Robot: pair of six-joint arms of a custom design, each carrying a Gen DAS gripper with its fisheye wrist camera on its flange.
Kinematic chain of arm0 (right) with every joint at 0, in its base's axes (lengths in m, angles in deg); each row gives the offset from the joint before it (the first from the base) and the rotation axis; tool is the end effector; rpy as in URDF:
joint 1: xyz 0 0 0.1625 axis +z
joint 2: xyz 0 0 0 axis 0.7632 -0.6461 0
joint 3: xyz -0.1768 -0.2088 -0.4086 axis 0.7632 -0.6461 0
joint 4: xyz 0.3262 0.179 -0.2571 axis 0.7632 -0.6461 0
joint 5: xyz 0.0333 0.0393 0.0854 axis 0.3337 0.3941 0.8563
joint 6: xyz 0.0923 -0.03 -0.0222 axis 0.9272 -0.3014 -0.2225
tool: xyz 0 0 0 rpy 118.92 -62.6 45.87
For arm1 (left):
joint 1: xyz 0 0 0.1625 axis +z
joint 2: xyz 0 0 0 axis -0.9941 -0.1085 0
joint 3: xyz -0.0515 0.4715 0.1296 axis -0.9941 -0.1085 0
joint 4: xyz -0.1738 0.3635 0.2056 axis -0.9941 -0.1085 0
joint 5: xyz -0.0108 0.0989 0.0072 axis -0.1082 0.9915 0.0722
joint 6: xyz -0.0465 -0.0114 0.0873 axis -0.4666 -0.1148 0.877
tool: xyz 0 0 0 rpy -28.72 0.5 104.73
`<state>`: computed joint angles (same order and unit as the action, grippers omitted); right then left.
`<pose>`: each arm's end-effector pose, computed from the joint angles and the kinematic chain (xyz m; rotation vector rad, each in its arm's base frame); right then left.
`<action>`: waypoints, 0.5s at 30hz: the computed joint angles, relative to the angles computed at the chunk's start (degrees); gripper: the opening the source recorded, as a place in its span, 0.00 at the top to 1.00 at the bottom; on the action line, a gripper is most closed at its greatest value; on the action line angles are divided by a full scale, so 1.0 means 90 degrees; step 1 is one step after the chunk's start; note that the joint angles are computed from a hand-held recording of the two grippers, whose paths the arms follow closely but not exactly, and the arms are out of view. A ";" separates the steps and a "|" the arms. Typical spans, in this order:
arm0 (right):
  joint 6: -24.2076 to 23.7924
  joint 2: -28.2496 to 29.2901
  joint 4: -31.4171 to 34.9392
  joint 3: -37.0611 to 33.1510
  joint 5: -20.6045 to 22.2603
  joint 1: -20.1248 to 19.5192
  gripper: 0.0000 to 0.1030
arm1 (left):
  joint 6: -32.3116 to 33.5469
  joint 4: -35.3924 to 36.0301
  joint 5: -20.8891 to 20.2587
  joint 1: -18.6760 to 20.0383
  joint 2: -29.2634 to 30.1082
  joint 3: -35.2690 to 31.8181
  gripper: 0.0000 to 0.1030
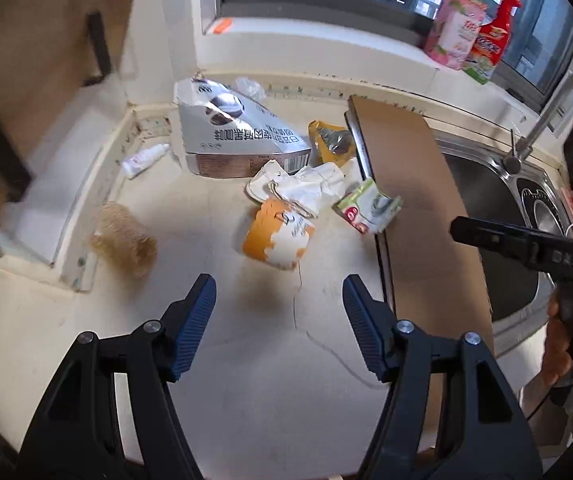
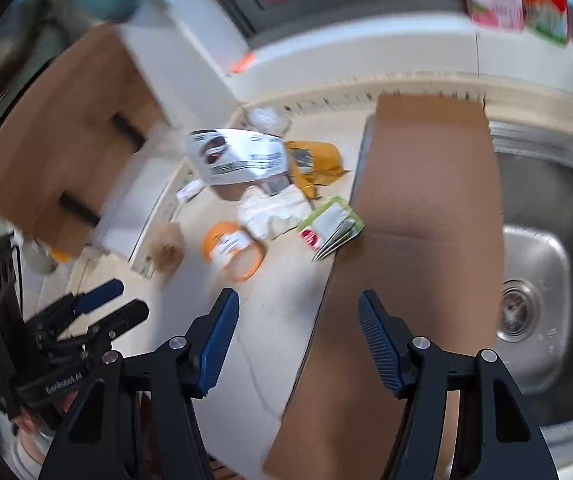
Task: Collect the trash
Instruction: 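Raise both tools back up to the counter trash, then grasp the orange cake cup with left tool while right tool grasps the green pouch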
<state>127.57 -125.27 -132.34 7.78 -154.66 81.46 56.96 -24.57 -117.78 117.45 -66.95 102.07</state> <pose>0.4988 -0.4625 0.3754 -0.1011 -2.6351 0.8094 -0.3827 -0.4818 0.5057 0.7775 2.4729 -0.3925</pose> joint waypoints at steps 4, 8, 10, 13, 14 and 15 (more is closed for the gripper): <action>-0.0084 0.0099 -0.0310 0.0085 0.0402 -0.0545 0.44 | 0.0275 -0.0250 -0.0160 0.0277 0.0248 -0.0016 0.39; -0.0042 0.0222 -0.0579 0.0127 0.0841 -0.0991 0.49 | 0.0638 -0.0449 -0.0229 0.0410 0.0429 -0.0010 0.39; -0.0070 0.0311 -0.0678 0.0119 0.0982 -0.1144 0.54 | 0.0840 -0.0496 -0.0251 0.0442 0.0502 0.0010 0.39; -0.0115 0.0435 -0.0741 0.0087 0.1073 -0.1253 0.62 | 0.1049 -0.0452 -0.0122 0.0447 0.0585 0.0068 0.39; -0.0138 0.0492 -0.0715 0.0051 0.1108 -0.1288 0.67 | 0.1089 -0.0430 -0.0120 0.0453 0.0606 0.0071 0.39; -0.0202 0.0536 -0.0773 0.0035 0.1114 -0.1312 0.71 | 0.1154 -0.0418 -0.0125 0.0475 0.0643 0.0072 0.39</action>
<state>125.75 -120.45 -139.29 8.09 -144.63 69.65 67.35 -28.33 -118.91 121.73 -61.16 102.72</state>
